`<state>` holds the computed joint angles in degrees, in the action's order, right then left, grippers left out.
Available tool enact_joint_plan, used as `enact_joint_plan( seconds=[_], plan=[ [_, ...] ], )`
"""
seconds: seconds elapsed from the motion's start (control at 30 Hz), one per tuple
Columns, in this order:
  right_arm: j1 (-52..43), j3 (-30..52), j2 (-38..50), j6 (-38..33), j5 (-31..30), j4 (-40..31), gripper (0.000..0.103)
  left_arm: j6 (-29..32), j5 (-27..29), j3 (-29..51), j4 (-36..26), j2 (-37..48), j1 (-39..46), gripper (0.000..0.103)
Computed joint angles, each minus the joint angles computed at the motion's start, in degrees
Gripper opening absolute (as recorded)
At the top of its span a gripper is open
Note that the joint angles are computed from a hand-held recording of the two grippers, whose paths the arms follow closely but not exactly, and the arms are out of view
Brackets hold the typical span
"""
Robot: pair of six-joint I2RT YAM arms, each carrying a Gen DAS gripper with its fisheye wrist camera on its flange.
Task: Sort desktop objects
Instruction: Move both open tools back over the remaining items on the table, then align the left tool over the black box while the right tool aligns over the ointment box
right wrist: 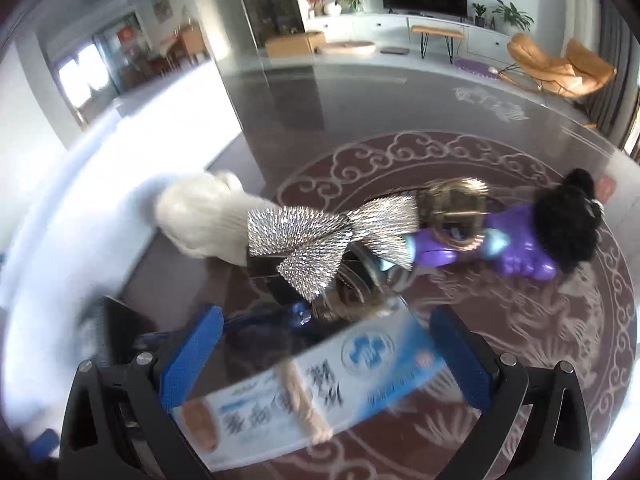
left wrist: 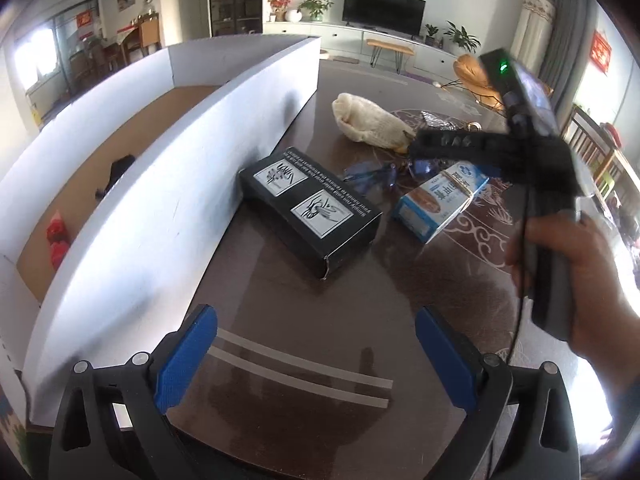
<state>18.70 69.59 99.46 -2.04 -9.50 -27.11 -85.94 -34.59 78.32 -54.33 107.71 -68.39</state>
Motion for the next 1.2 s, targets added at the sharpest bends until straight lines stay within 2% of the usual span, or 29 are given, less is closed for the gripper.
enact_joint_plan(
  seconds=[0.03, 0.13, 0.2, 0.23, 0.33, 0.47, 0.6, 0.63, 0.7, 0.77, 0.83, 0.9, 0.97, 1.07, 1.13, 1.17, 1.2],
  plan=[
    [-0.2, -1.4, -0.8, -0.4, -0.7, 1.8, 0.103, 0.0, 0.1, -0.3, 0.4, -0.3, 0.1, 0.101],
    [-2.0, -3.5, -2.5, -3.0, -1.0, 0.2, 0.103, 0.1, 0.8, -2.1, 2.4, -1.3, 0.4, 0.101],
    [-4.7, -7.5, -5.1, -8.0, -1.3, 0.0, 0.103, 0.2, 1.6, -3.3, 4.1, -2.0, 0.9, 0.101],
    [-5.6, -10.6, -7.5, -11.8, 1.3, 0.7, 0.103, 0.3, 1.9, -3.4, 4.6, -1.9, 1.1, 0.101],
    [-11.5, -16.0, -12.3, -17.6, -1.1, 0.6, 0.103, 1.3, 2.2, -2.1, 4.5, -0.8, 2.0, 0.101],
    [-21.0, -20.0, -17.4, -22.8, -3.8, -2.5, 0.103, 0.4, 0.4, 1.6, 1.7, 1.9, 3.9, 0.101],
    [-28.6, -25.9, -22.9, -28.0, -8.0, -1.3, 0.103, -2.5, 0.1, 10.1, -6.1, 8.7, 8.5, 0.101],
    [-29.7, -27.4, -24.3, -28.9, -8.9, -0.7, 0.103, -3.6, 0.7, 11.4, -6.9, 9.9, 9.8, 0.103],
    [-31.0, -28.6, -26.4, -29.9, -11.0, -1.3, 0.103, -5.1, 1.4, 10.6, -3.4, 9.8, 11.5, 0.103],
    [-31.6, -30.0, -29.3, -28.6, -11.5, -0.3, 0.103, -5.7, 2.0, 12.8, -3.4, 11.6, 12.7, 0.103],
    [-32.5, -30.1, -29.5, -27.3, -12.1, 0.1, 0.103, -5.3, 4.1, 14.5, -2.2, 13.2, 14.2, 0.102],
    [-34.1, -28.9, -28.2, -26.9, -14.1, -0.9, 0.103, -4.4, 5.5, 12.6, 2.6, 12.6, 15.1, 0.102],
    [-34.7, -28.1, -27.5, -26.4, -15.9, -1.1, 0.103, -4.2, 4.2, 13.3, 2.3, 13.2, 15.3, 0.102],
    [-34.6, -28.0, -27.9, -26.4, -16.2, -1.5, 0.103, -0.8, 4.2, 14.1, 3.1, 14.4, 17.1, 0.102],
    [-34.6, -28.3, -28.4, -26.9, -16.0, -1.8, 0.103, 4.3, 4.6, 17.8, 1.2, 17.1, 18.2, 0.103],
    [-34.5, -28.4, -28.6, -26.9, -16.0, -1.8, 0.103, 8.4, 4.7, 19.2, 1.2, 18.2, 18.6, 0.103],
    [-34.6, -28.4, -28.6, -26.9, -16.2, -1.8, 0.103, 15.9, 4.8, 20.4, 3.3, 19.4, 18.5, 0.103]
  ],
)
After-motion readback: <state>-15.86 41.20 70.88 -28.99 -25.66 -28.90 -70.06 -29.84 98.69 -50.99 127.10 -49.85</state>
